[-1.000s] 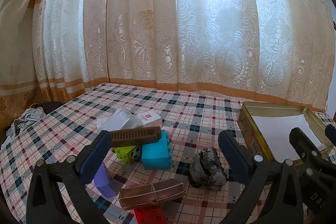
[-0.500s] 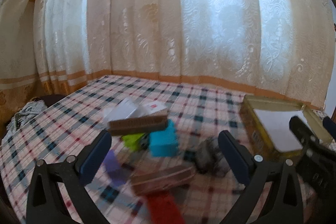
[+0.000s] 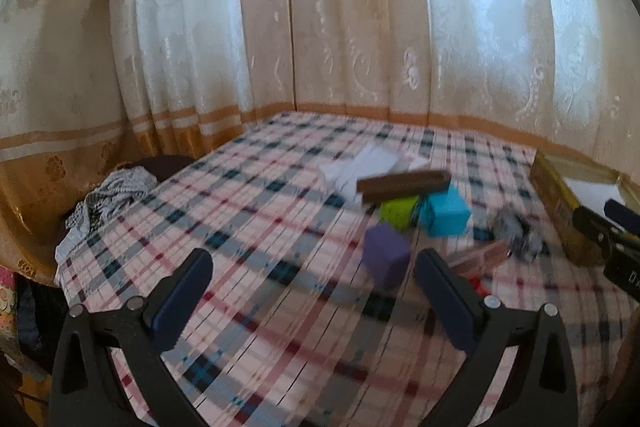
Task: Organize rigid objects
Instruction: 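Grasp the dark grey rock with the right tool while the left tool grasps the red Lego brick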
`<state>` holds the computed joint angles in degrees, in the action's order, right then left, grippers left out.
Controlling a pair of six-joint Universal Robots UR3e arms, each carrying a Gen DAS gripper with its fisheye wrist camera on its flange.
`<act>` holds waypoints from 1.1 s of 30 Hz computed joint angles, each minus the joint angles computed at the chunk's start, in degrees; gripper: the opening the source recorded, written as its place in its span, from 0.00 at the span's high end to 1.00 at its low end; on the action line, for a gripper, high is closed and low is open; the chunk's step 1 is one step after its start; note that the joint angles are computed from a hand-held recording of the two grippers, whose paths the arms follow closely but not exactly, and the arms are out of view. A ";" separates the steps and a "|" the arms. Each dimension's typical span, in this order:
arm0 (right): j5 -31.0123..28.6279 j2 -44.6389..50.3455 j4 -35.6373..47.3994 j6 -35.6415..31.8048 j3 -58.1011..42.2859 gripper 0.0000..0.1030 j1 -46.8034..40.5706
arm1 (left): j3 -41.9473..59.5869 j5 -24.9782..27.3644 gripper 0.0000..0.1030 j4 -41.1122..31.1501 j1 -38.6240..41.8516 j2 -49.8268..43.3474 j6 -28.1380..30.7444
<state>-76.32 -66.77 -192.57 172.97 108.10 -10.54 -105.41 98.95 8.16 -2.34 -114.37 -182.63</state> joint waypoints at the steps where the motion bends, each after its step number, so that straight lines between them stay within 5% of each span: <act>1: -1.03 0.41 0.63 -0.61 -0.74 0.26 0.92 | -0.86 -1.46 0.00 0.10 0.49 0.33 0.61; 14: -8.73 11.06 20.52 -0.21 -22.75 0.26 7.64 | -0.71 -13.12 0.00 -8.25 0.78 3.20 2.90; 22: -9.93 15.89 31.46 -1.78 -33.16 0.27 8.99 | 2.24 -13.55 0.00 -12.99 -1.85 1.91 2.30; 26: -10.71 15.71 31.16 -4.62 -32.66 0.36 9.31 | 4.87 -14.57 0.00 -16.22 -2.51 1.07 0.85; 28: -8.45 15.09 31.28 -6.80 -31.75 0.56 9.01 | 6.16 -12.81 0.00 -17.17 -3.76 0.51 1.06; 33: -6.88 13.13 30.59 -7.91 -28.86 0.58 8.25 | 9.10 -12.96 0.00 -20.88 -4.64 -0.72 -0.74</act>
